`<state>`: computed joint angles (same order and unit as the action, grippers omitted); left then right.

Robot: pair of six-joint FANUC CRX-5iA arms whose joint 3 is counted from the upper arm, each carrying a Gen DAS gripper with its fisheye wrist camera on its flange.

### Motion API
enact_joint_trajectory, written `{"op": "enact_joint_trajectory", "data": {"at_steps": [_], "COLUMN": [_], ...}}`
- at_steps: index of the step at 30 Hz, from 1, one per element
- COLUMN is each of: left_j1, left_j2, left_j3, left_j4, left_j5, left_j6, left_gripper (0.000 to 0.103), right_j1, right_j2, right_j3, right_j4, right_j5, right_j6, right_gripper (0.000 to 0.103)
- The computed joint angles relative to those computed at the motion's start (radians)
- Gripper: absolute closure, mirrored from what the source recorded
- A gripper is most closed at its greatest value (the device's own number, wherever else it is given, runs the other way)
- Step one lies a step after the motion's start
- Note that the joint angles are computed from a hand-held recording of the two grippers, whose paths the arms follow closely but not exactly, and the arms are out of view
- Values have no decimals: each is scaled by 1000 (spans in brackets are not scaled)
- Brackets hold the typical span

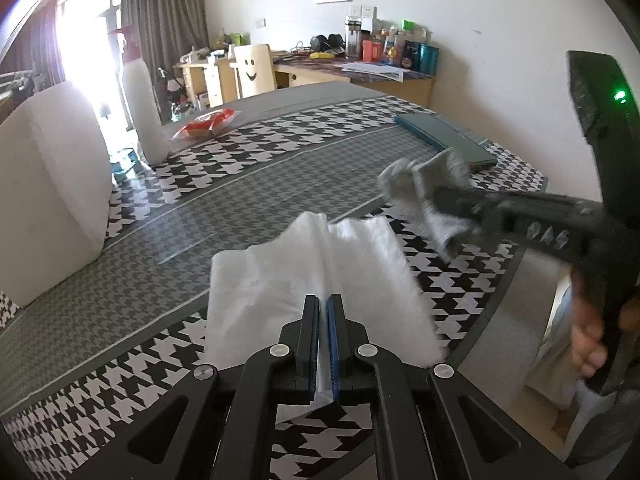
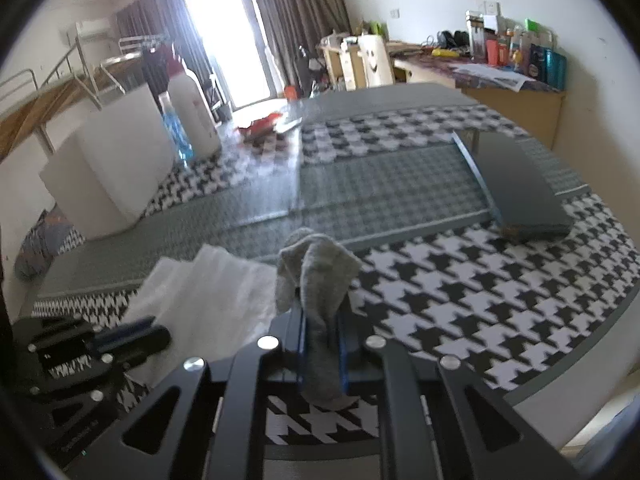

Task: Organize soft objects
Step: 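Lift the white tissue with the left tool while the right tool holds the sock, then carry the white tissue and grey sock toward the white foam box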

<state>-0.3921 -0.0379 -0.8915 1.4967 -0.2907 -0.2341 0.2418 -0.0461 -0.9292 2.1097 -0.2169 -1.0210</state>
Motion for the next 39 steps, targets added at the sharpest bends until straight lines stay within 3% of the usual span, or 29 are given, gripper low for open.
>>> {"op": "enact_joint_trajectory", "data": {"at_steps": [2, 6, 14, 23, 39], "left_j1": [2, 23, 52, 79, 61], "left_j2": [-5, -18, -62, -118, -169], "left_j3": [-2, -5, -13, -23, -23], "left_j4": [16, 32, 67, 114, 264], "left_j5": [8, -25, -63, -94, -42], "left_j6": [-10, -22, -52, -94, -184], "left_gripper": [98, 98, 101, 101, 101], "right_j1": [-42, -29, -96, -81, -38], "right_j2": [-28, -63, -88, -95, -100], "right_j3": [-5, -27, 5, 23, 61], "right_j4": [96, 57, 331, 372, 424], "right_j5": [17, -19, 50, 49, 30], "right_j6": [-83, -70, -271, -292, -295], "right_gripper": [88, 88, 88, 88, 88]}}
